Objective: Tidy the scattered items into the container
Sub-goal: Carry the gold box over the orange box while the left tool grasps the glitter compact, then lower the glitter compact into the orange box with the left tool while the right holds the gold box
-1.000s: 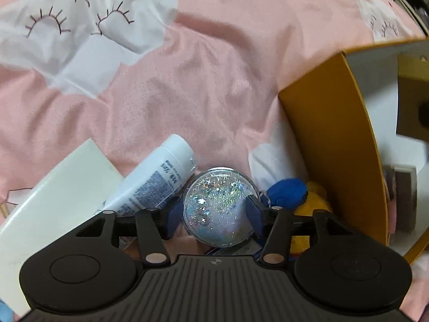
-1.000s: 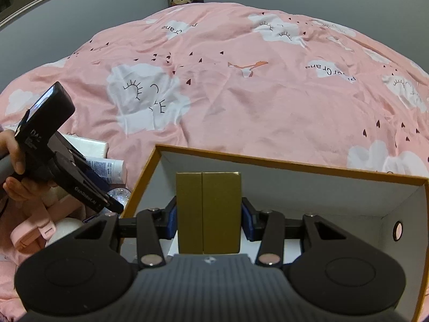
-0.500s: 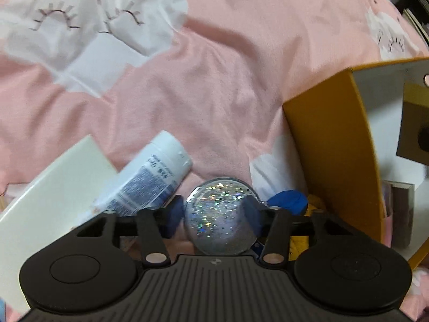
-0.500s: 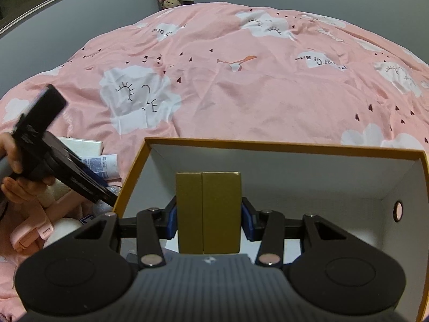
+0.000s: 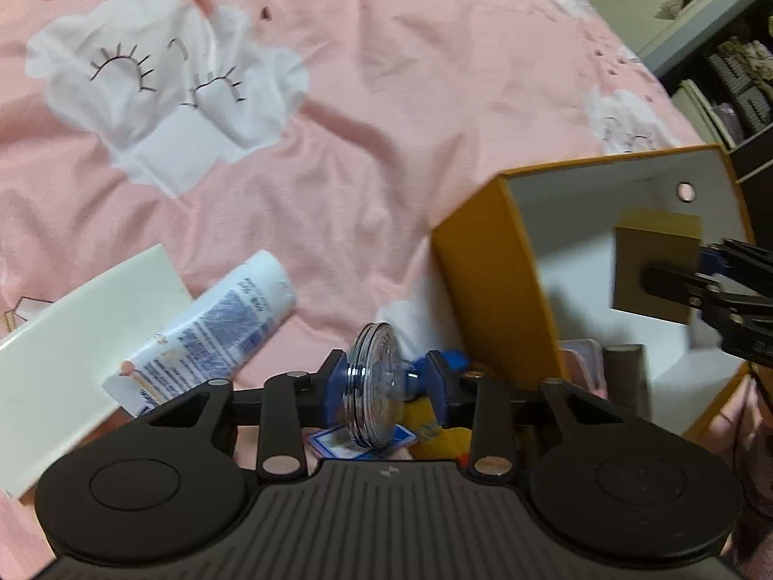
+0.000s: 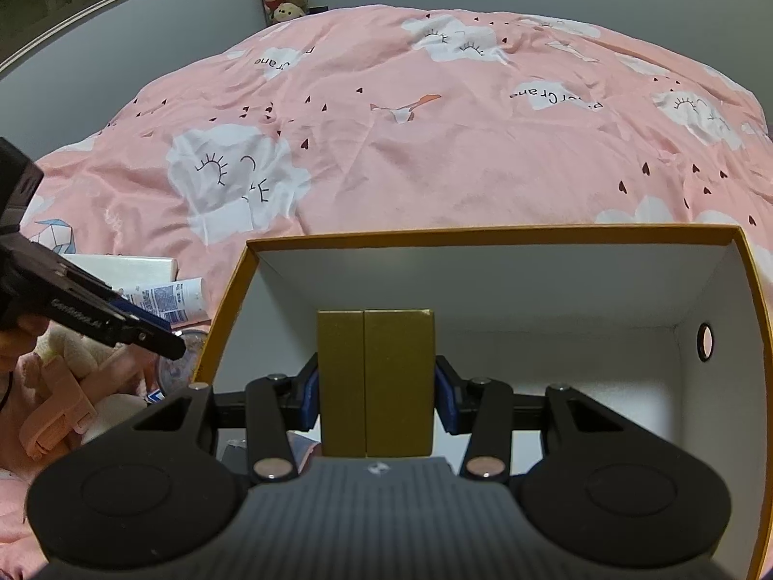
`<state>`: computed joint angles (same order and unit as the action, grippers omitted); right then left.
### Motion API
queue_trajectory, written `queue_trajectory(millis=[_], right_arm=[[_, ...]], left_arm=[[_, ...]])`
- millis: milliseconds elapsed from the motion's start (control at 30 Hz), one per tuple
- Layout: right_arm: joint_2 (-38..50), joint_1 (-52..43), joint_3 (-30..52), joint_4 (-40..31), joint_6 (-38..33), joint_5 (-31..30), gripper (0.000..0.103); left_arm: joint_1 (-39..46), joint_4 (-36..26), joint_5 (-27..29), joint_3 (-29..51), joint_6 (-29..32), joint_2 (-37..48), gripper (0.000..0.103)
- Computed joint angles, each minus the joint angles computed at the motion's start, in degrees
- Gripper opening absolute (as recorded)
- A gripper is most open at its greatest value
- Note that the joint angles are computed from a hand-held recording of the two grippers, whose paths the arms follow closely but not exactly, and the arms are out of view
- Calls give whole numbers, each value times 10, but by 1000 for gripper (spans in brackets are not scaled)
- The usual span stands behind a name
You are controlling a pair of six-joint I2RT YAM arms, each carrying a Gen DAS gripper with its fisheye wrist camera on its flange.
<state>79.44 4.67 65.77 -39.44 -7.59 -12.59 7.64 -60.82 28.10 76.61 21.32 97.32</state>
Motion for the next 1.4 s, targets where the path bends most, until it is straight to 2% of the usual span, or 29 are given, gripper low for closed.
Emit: queue_trajectory(millis=[67, 133, 200, 367, 433, 500, 567, 667, 733, 900, 1067, 1200, 1300, 1400], right_arm=[[-3, -1, -3, 1, 2, -1, 48], [-7, -3, -6, 1, 4, -3, 48], [-12, -4, -11, 3, 4, -5, 48], [-20, -5, -20, 5, 8, -10, 48], [-23, -5, -23, 6, 11, -14, 48], [-27, -6, -26, 8, 13, -17, 48], [-32, -6, -31, 9, 16, -18, 48], [-37, -7, -34, 9, 17, -19, 48], [-39, -8, -36, 9, 16, -19, 48], [-40, -5, -40, 8, 17, -20, 48], [-39, 6, -46, 8, 17, 13, 48], [-47, 1, -55, 10, 17, 26, 48], [-52, -8, -57, 8, 18, 25, 48], [-54, -13, -59, 6, 19, 26, 48]], left_arm=[[-13, 15, -16, -25, -4, -29, 31], [-44, 71, -67, -75, -19, -73, 31], [-57, 93, -75, -99, -27, -99, 31], [-51, 112, -43, -124, -48, -120, 31], [-40, 131, -16, -145, -74, -133, 28], [-42, 157, -11, -175, -106, -151, 27], [-62, 179, -34, -206, -135, -170, 25], [-105, 223, -105, -256, -151, -215, 25], [-115, 230, -130, -262, -157, -220, 25], [-124, 240, -149, -258, -166, -217, 28], [-186, 251, -237, -254, -175, -202, 29], [-204, 262, -278, -256, -182, -197, 33], [-198, 262, -292, -254, -184, -202, 34], [-182, 258, -281, -248, -182, -198, 30]])
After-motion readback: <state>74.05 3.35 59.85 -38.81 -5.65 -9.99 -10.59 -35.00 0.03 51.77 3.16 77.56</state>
